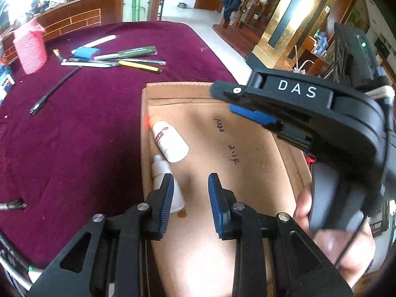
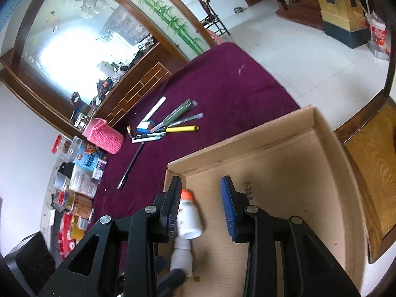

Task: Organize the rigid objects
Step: 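Open left tool to drop white bottle while right tool releases orange-capped bottle, then move both tools back to the objects on the table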

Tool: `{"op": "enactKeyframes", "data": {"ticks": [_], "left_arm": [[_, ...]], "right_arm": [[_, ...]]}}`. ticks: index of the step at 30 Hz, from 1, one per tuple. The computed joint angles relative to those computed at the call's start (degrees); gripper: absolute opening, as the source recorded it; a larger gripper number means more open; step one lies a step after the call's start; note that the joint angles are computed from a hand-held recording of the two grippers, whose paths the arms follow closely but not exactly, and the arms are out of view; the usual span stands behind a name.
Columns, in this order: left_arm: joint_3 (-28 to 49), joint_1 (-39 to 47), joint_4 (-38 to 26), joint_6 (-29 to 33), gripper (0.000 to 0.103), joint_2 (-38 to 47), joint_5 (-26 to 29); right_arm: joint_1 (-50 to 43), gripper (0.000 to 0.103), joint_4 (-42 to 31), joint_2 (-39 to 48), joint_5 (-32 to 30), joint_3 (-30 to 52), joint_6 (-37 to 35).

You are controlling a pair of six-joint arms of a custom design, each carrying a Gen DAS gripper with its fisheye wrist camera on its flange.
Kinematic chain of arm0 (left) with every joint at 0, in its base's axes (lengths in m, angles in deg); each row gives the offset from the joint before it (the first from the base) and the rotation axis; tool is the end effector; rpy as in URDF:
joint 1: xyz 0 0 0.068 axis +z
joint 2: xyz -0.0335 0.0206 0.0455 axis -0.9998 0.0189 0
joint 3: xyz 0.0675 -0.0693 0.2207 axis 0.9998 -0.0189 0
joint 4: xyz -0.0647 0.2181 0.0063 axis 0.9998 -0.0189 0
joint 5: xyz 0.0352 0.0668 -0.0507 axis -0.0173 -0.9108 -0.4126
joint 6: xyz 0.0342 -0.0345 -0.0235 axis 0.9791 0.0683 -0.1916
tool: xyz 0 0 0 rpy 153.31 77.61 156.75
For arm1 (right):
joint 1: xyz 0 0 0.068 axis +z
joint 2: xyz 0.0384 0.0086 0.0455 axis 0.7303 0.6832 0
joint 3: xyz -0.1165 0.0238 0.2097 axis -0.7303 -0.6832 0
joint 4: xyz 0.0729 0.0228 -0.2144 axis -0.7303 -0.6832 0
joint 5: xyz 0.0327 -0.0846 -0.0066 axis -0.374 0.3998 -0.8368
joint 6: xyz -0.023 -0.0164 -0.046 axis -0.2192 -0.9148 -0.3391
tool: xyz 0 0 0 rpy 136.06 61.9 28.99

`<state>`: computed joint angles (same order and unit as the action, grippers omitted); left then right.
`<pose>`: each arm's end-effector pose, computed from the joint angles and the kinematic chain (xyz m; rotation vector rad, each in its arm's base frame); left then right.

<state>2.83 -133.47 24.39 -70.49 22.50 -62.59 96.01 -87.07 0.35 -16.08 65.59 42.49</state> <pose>0.2076 -0.2176 0.1817 1.1200 2.4673 -0.6009 0.1413 0.1314 0.1797 1.0335 2.0969 0.4253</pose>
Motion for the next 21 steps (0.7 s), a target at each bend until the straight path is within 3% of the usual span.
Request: {"op": "enactKeyframes", "data": {"ticks": [8, 11, 14, 15, 17, 21], "left_arm": [[-8.05, 10.35, -5.23, 6.64, 0.026, -14.37, 4.01], [-10.2, 18.06, -9.96, 12.81, 0.026, -20.21, 7.44], [-10.66, 29.62, -16.91, 23.61, 0.027, -24.65, 12.62], [-10.44, 35.28, -19.52, 29.24, 0.031, -25.63, 14.12], [-9.3, 43.62, -22.71, 37.02, 0.06, -24.99, 16.62], [-3.47, 62.6, -26.58, 51.38, 0.064, -15.62, 23.16]], "right_arm": [[2.62, 0.029, -2.51, 1.54, 2.72, 3.53, -0.92], [5.07, 0.029, -4.72, 3.3, 4.99, 7.51, -1.96], [7.8, 0.029, -8.23, 5.58, 7.99, 12.87, -3.26], [8.5, 0.029, -9.15, 6.64, 8.45, 14.59, -3.12], [10.75, 0.033, -9.18, 9.55, 8.98, 18.36, -2.81], [15.8, 0.039, -7.67, 19.46, 7.69, 27.4, -4.59]]}}
